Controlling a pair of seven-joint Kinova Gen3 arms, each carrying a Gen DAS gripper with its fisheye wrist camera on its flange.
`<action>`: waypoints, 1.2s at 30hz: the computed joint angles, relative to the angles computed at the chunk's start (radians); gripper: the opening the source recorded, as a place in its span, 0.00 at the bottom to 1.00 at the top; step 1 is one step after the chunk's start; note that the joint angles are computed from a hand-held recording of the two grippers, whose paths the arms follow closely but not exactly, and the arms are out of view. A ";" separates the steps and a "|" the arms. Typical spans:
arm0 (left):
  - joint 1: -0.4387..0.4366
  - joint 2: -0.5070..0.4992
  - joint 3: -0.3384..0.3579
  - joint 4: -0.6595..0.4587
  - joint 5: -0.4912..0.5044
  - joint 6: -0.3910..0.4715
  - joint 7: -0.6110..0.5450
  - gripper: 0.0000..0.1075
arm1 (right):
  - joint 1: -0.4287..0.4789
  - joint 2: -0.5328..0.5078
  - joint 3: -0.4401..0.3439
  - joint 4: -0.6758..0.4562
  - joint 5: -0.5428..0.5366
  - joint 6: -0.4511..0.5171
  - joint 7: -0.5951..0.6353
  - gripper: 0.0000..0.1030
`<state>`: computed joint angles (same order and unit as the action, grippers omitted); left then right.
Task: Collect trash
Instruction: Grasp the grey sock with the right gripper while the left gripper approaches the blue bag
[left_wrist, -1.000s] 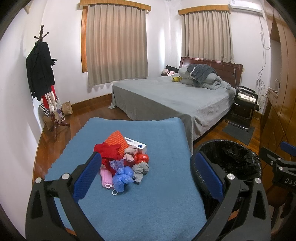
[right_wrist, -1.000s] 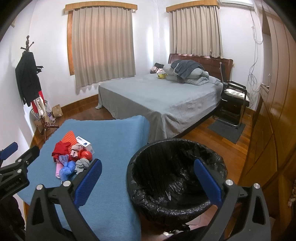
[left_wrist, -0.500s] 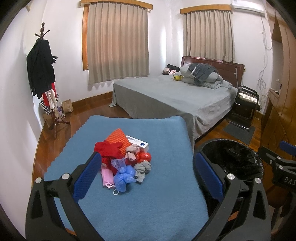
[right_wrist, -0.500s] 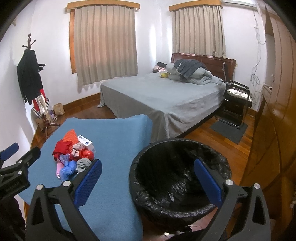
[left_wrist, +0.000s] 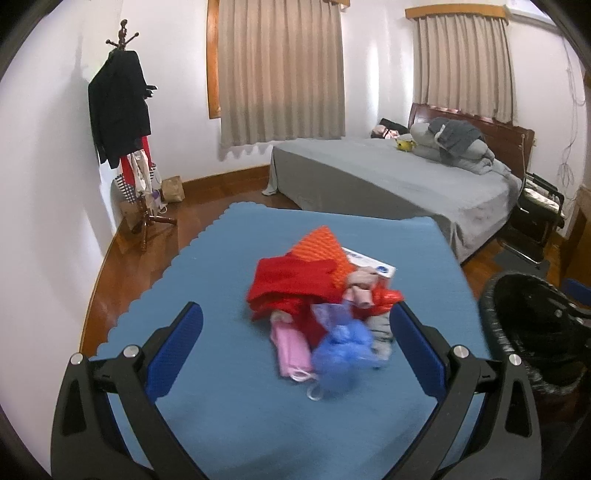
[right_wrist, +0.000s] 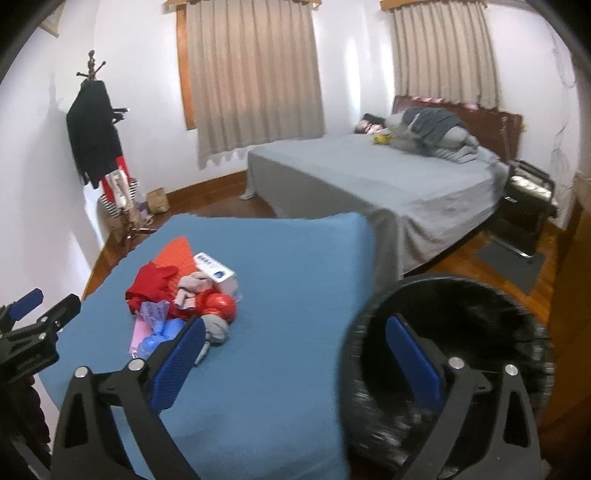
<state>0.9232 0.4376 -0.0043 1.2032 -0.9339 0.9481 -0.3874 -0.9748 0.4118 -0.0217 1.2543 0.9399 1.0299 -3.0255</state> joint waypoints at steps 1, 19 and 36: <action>-0.004 -0.001 -0.005 0.018 -0.003 -0.012 0.012 0.91 | 0.014 0.023 -0.004 -0.016 -0.009 -0.020 0.016 0.90; -0.108 0.053 -0.062 0.076 0.043 -0.157 0.029 0.91 | 0.087 0.312 0.055 -0.346 -0.344 -0.127 0.391 0.76; -0.107 0.057 -0.062 0.064 0.095 -0.181 0.004 0.91 | 0.109 0.211 0.100 -0.150 -0.523 -0.325 0.471 0.29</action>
<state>0.8161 0.4943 -0.0665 1.2676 -0.8393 0.7676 -0.3834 -0.8659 0.6227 0.0786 1.1047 0.4166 0.7050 -2.5547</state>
